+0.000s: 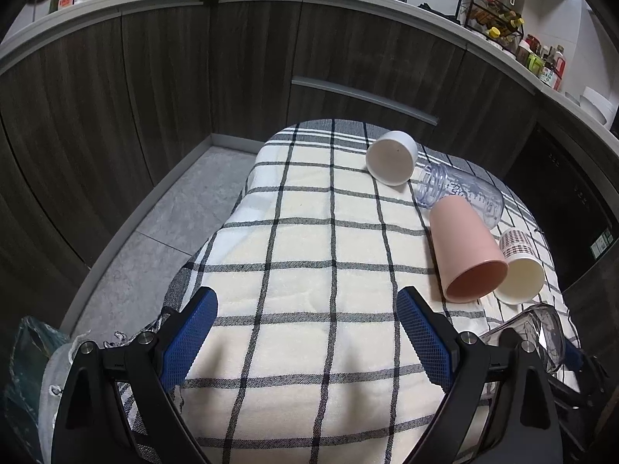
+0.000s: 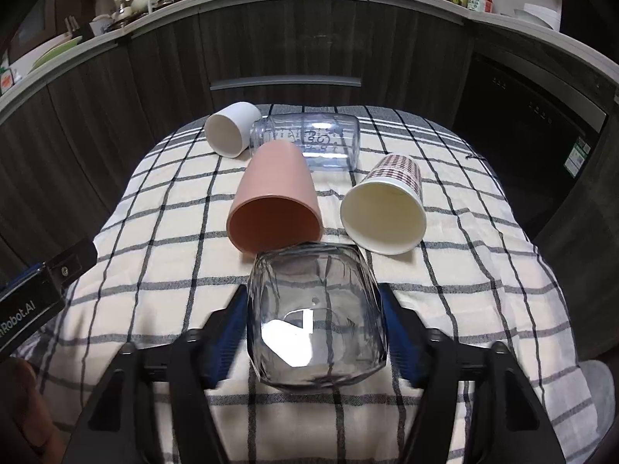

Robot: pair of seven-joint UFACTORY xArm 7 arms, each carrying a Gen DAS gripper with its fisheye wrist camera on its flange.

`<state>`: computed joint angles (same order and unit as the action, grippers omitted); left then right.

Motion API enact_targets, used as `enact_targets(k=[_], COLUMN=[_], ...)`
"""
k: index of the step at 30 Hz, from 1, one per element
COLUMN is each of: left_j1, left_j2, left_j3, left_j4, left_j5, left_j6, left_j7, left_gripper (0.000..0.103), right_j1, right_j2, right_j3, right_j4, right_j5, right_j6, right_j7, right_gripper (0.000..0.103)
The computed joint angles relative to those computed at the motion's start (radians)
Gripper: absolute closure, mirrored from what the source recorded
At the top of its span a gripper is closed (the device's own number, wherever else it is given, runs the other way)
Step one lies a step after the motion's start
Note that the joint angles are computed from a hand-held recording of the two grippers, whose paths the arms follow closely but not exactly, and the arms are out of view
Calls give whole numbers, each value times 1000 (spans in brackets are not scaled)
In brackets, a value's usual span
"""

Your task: Flip cup upside down

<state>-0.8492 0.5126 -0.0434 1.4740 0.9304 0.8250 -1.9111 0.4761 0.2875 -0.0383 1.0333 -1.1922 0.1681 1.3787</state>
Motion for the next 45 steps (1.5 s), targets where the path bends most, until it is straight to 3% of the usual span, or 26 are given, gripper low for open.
enact_targets(k=[8, 12, 17, 25, 31, 45], left_j1=[-10, -20, -38, -87, -125, -202], left_j2=[-24, -27, -29, -11, 1, 103], left_j3=[-3, -17, -30, -35, -31, 2], left_j4=[-8, 25, 73, 171, 228, 439], left_j5=[9, 16, 13, -3, 21, -6], left_j6=[20, 66, 108, 216, 282, 378], left_j7=[-20, 6, 44, 122, 141, 294], left_gripper=[8, 8, 8, 8, 7, 7], right_j1=[-36, -77, -128, -225, -258, -346], right_j2=[-103, -176, -259, -358, -397, -439], right_j3=[33, 74, 114, 178, 190, 237], right_j4=[-68, -105, -139, -202, -252, -311], right_j5=[12, 79, 88, 194, 410, 692], right_j6=[-4, 16, 20, -38, -87, -135], right_j7=[3, -85, -126, -259, -466, -711], right_gripper=[23, 23, 22, 20, 20, 20])
